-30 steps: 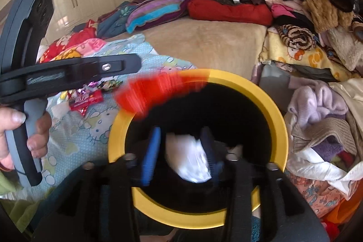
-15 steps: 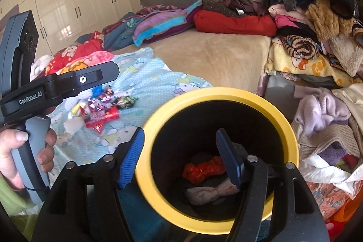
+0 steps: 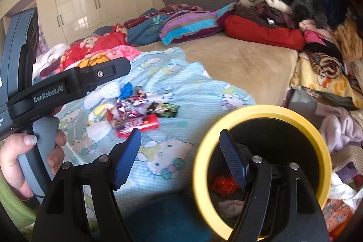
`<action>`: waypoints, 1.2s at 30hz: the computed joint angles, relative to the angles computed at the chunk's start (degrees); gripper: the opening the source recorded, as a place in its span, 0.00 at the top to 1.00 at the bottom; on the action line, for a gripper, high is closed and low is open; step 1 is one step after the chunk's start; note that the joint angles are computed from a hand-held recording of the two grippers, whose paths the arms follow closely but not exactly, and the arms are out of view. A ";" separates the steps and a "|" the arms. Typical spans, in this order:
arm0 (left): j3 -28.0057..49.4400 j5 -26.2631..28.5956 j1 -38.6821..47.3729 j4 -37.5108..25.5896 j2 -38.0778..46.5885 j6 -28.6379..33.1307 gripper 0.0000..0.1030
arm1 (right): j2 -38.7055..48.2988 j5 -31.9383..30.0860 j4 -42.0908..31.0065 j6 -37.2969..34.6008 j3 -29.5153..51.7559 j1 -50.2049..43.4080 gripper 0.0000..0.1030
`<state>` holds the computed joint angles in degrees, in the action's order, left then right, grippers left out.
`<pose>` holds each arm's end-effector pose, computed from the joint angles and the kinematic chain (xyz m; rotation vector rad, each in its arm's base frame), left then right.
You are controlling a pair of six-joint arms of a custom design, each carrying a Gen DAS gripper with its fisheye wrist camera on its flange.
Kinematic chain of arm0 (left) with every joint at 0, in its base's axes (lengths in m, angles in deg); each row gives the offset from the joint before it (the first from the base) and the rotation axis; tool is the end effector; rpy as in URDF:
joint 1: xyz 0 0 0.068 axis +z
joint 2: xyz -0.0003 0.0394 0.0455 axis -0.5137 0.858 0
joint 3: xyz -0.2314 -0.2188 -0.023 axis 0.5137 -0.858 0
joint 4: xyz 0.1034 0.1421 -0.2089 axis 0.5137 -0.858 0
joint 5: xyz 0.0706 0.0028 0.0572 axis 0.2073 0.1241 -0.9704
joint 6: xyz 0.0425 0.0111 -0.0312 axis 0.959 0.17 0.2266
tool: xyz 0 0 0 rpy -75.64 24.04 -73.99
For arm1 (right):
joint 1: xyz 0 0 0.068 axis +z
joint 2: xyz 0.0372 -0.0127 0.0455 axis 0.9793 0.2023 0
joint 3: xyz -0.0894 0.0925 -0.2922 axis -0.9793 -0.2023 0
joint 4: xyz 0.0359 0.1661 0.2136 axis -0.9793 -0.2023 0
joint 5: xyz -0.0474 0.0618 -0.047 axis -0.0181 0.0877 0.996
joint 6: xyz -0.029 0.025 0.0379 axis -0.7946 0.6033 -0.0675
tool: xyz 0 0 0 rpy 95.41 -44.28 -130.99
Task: Collect trash
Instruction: 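Grasp the white mesh foam sleeve with the left tool while the right tool grasps the red candy tube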
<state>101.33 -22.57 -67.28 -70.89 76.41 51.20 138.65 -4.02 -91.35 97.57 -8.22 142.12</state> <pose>0.2039 -0.1483 0.2310 0.3044 2.1531 -0.5218 0.1151 0.1852 0.2288 -0.0485 2.2714 0.2061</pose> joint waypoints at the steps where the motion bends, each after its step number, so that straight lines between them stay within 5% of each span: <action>1: -0.27 0.36 1.16 -0.03 -0.39 0.14 0.12 | 1.42 -0.52 0.95 -0.49 0.67 -0.22 0.32; 21: -5.78 11.24 30.92 3.70 0.17 5.34 0.12 | 26.15 -12.01 8.88 -2.13 15.54 -11.28 0.32; 36: -2.00 17.95 45.73 11.70 18.34 3.37 0.12 | 38.72 -24.30 10.27 1.72 22.50 -17.00 0.37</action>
